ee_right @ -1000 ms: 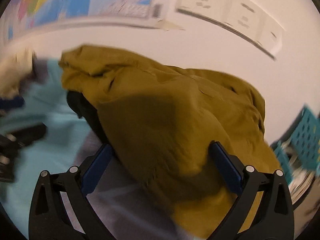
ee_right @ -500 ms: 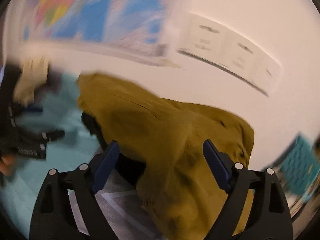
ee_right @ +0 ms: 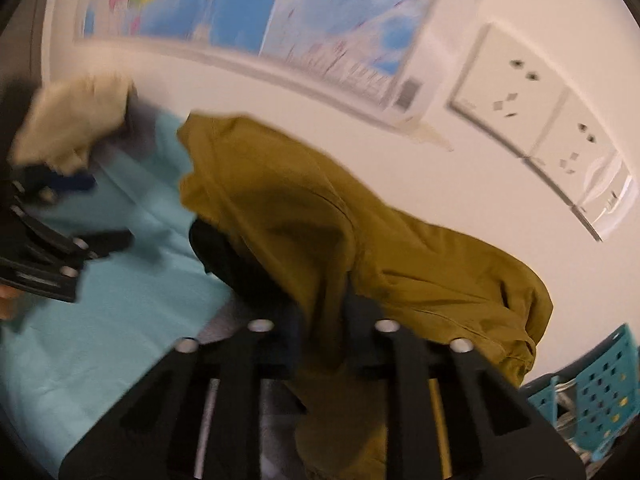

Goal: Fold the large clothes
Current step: 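Grasp the olive jacket with the right gripper while the left gripper approaches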

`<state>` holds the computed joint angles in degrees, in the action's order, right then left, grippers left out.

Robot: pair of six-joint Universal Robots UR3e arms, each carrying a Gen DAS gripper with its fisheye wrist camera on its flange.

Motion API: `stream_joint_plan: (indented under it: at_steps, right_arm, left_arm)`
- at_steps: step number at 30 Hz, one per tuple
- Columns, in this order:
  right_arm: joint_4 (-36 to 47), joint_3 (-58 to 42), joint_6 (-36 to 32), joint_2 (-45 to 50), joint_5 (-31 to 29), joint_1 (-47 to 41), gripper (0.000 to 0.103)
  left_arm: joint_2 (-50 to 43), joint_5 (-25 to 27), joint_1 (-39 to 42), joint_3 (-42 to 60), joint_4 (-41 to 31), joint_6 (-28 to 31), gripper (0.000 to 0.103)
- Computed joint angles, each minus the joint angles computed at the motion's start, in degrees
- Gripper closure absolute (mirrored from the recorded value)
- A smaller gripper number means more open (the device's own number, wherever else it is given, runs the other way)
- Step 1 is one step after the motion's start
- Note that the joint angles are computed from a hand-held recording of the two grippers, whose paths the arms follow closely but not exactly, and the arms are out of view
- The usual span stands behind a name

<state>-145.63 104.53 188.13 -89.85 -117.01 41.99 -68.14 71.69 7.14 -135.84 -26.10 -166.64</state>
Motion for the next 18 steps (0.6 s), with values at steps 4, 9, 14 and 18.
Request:
stream_joint_plan:
  at_steps: [4,9,14,18]
  right_arm:
    - [-1.3,1.5,-0.2,-3.1,6.9,-5.7,0.086]
    - [-1.5,-8.9,0.1,10.5,-3.3,0.6,0.043]
    - [1.4,-11.2,1.7,9.4,0.2,-3.2,0.095]
    - [2.3,-7.2,3.8,-6.9,4.2,-7.1,0.097]
  left_arm:
    - [-1.4,1.4,-1.2,-0.1,1.5,-0.1,0.007]
    - [-2.8,1.8,-2.1,-0.1,2.8,-0.3,0.007]
    - [-1.9,0.8,-0.7,-0.8,2.7,0.5,0.007]
    - [0.3,-2.7,1.3,-2.0,2.8,1.9,0.007]
